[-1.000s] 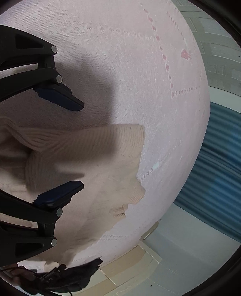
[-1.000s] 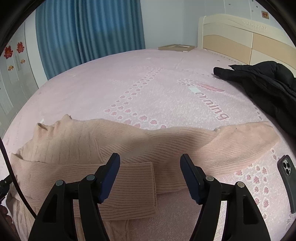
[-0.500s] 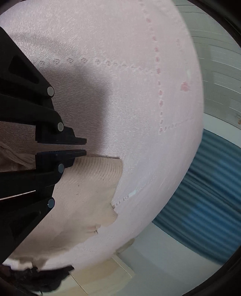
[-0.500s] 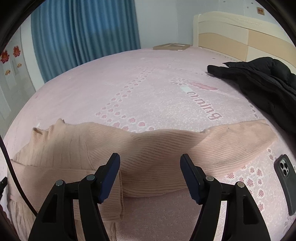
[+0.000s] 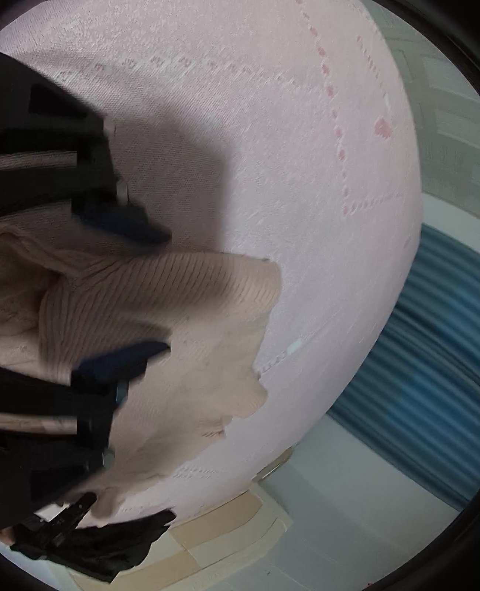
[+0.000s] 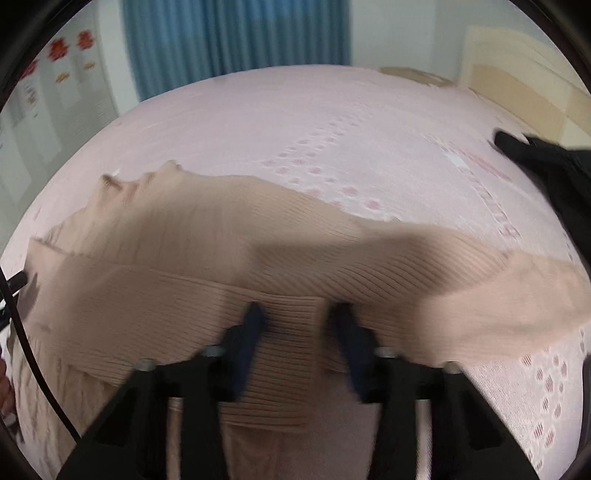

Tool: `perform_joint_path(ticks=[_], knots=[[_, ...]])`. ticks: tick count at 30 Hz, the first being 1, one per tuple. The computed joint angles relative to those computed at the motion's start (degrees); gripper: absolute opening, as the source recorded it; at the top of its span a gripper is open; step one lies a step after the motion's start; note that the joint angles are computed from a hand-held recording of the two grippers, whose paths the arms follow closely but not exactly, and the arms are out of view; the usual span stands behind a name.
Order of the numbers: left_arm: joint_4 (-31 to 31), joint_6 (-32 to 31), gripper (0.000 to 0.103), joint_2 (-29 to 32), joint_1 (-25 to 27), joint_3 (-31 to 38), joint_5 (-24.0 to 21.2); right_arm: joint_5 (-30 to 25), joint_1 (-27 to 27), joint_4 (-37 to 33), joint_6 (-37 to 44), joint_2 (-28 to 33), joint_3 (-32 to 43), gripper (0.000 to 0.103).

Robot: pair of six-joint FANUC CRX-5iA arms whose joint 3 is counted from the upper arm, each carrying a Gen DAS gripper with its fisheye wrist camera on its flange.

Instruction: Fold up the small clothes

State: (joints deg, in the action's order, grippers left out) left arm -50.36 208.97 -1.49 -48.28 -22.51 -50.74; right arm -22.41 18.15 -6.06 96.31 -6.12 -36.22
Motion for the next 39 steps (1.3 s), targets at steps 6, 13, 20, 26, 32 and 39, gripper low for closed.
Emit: perform_joint_path(ticks=[6,13,20,26,32,39], knots=[[-3.24,3.39,0.01,0.66,-3.5,1.72,-8.63,7.92,1.55,-2.42,1.97,-2.58,-1.77,0.005],[-1.64,3.05,0.014,-0.24,-3.05,1.32,-9.51,3.04,0.76,2.2,-4.3,2.75,1.29,0.019],[-2.59,-4.95,0.042,2.66,-5.88,5.66,-11.26,5.22,-3.99,14.11,-14.12,-3.69,-4.41,0.051],[1.44,-21.45,0.064,8.84,-5.58,12.24,-12.87,-6.22,-19.16,-5.24,3.44,-1.82,5.15,0.075],[3.46,-25.72,0.071,10.5,-5.15,14.12,-14.11,-13.36,-32.09,-17.34,13.07,7.36,15.56,0.077],[4.4,-26.16,0.072,9.64,-4.51,13.04,-12.45,-12.32,-33.79,-19.77,13.54,12.83,19.16,0.077]])
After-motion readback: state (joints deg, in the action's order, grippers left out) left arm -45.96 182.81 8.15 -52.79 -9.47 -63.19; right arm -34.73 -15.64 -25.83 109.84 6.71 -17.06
